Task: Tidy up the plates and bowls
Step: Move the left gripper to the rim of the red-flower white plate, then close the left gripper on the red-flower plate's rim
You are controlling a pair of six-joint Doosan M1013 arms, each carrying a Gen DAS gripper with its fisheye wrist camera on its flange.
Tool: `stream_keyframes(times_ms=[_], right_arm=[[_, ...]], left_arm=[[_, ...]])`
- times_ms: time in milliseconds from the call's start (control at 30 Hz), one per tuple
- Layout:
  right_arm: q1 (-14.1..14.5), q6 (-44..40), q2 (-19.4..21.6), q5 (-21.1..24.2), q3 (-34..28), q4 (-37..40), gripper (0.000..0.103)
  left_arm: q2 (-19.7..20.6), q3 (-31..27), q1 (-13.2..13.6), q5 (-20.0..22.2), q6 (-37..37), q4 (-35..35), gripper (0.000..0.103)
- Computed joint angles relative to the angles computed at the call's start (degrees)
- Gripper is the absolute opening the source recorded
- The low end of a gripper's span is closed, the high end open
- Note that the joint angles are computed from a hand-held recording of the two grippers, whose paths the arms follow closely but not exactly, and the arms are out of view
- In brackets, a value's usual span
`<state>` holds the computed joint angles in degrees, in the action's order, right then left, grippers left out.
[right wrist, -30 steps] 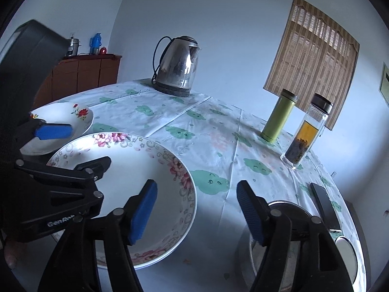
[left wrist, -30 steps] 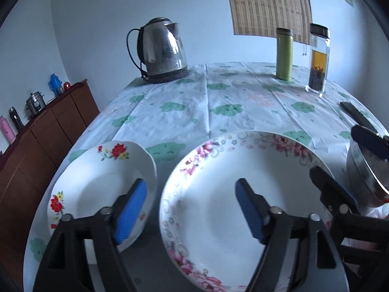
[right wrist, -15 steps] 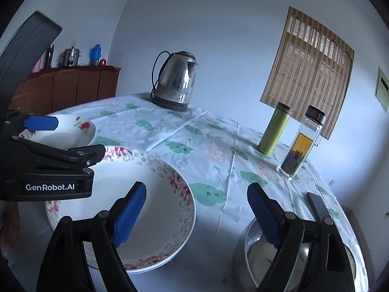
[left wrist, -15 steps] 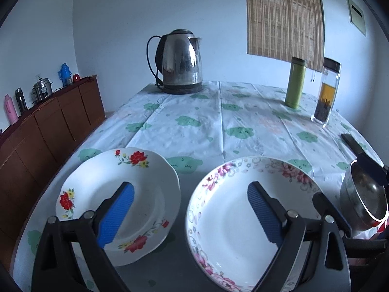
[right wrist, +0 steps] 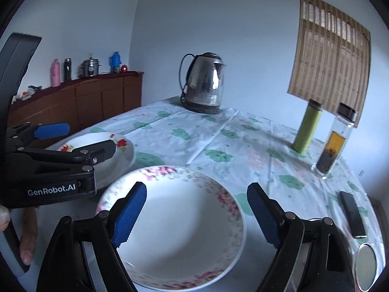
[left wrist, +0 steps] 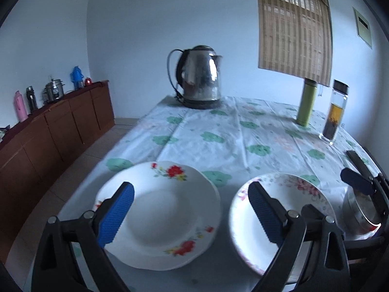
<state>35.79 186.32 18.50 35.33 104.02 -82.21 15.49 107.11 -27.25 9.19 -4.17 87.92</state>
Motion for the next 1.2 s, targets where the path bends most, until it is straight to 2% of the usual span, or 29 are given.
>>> stream_keyframes(times_ms=[100,167,400,467,533,633,700,833,1000,1067,1200], right_arm=[[-0.3,-1.3,0.4,-2.5,-1.2,1.4,0.080],[-0.5,-2.1,0.9,-3.8,-2.1,2.4,0.078],[-1.2,-8.8,2.8,-8.5,-5.1,9.8,0.064],[-1.3,-11.4,3.3,-9.4,-5.9,12.2,0.063],[-1.5,-14.3,3.9,-10.3,-6.9,15.1,0.061],[-1.6,-17.2,4.9,-10.6,-8.4,18.5,0.058],[-1.7,-20.6,5.7,-10.4,-9.6,21.9,0.058],[-1.9,-30.1,7.3,-9.2,-12.6,31.4,0.058],[-2.1,-40.4,9.1,-7.0,-15.9,42.0,0.058],[-2.1,-42.2,9.9,-5.6,-17.1,43.9,0.058],[-2.7,-47.1,11.3,-3.3,-19.2,49.5,0.058]], left_arm=[[0.3,-0.4,1.3,2.5,-3.0,2.5,0.096],[0.8,-0.9,2.2,4.5,-3.0,1.2,0.096],[2.5,-2.2,5.8,3.3,7.3,-15.1,0.096],[2.8,-2.4,6.0,2.8,11.0,-19.1,0.096],[3.0,-2.6,5.7,3.6,12.3,-19.7,0.096],[3.7,-3.2,5.5,5.2,19.5,-26.2,0.096],[4.2,-3.8,5.5,6.0,24.4,-30.7,0.096],[4.5,-4.0,5.5,7.4,24.6,-31.2,0.096],[5.2,-4.8,5.7,9.0,31.7,-38.5,0.095],[5.5,-5.2,6.0,9.5,34.7,-42.2,0.095],[5.7,-5.4,6.4,9.9,36.6,-45.2,0.092]])
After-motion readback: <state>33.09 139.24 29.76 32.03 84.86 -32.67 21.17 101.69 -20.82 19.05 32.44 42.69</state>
